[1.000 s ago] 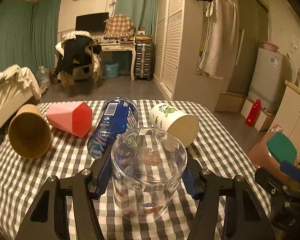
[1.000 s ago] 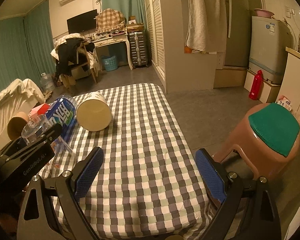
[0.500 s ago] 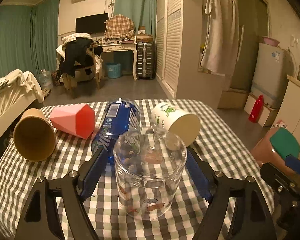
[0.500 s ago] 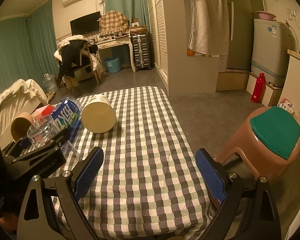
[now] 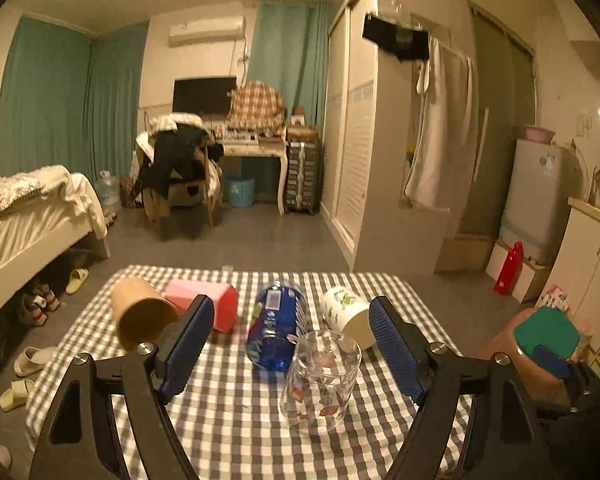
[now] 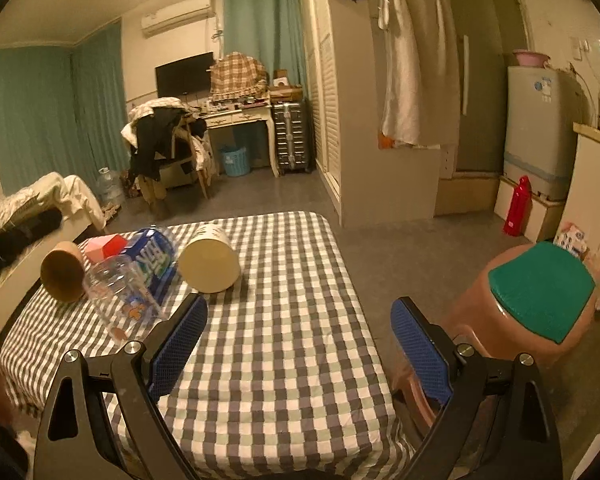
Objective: Flip cup upside down
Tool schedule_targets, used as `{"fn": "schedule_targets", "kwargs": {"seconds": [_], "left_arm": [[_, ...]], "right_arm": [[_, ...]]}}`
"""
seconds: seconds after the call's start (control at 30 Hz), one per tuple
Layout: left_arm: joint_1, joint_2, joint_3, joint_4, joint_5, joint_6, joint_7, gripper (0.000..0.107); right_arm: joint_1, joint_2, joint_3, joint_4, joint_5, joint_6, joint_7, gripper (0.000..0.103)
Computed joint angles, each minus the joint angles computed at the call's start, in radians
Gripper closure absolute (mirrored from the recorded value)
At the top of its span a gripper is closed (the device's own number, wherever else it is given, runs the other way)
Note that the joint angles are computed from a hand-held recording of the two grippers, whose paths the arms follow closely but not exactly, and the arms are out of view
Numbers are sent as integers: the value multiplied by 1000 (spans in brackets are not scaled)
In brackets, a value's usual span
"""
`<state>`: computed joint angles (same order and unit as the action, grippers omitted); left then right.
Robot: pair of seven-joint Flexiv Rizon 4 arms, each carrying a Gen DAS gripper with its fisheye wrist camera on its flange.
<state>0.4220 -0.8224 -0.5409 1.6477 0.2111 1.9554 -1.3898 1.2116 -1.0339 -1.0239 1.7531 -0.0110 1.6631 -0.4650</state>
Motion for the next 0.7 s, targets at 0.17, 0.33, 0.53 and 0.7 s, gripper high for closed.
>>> {"fn": "schedule_targets", "kwargs": {"seconds": [0.17, 0.33, 0.53, 0.7], "left_arm": [[63, 32, -28, 74, 54, 56, -39, 24], [41, 52, 47, 120, 74, 114, -93, 24], [-24, 42, 165, 129, 67, 169, -146, 14], [-45, 24, 203, 104, 65, 148, -161, 13]], "right_arm": [[23, 4, -3, 16, 6, 53, -59, 10], [38, 17, 9, 31, 55, 94, -130, 10], [18, 35, 63, 17, 96, 97, -186, 10], [3, 23, 83, -19, 76, 67, -191, 10]]}}
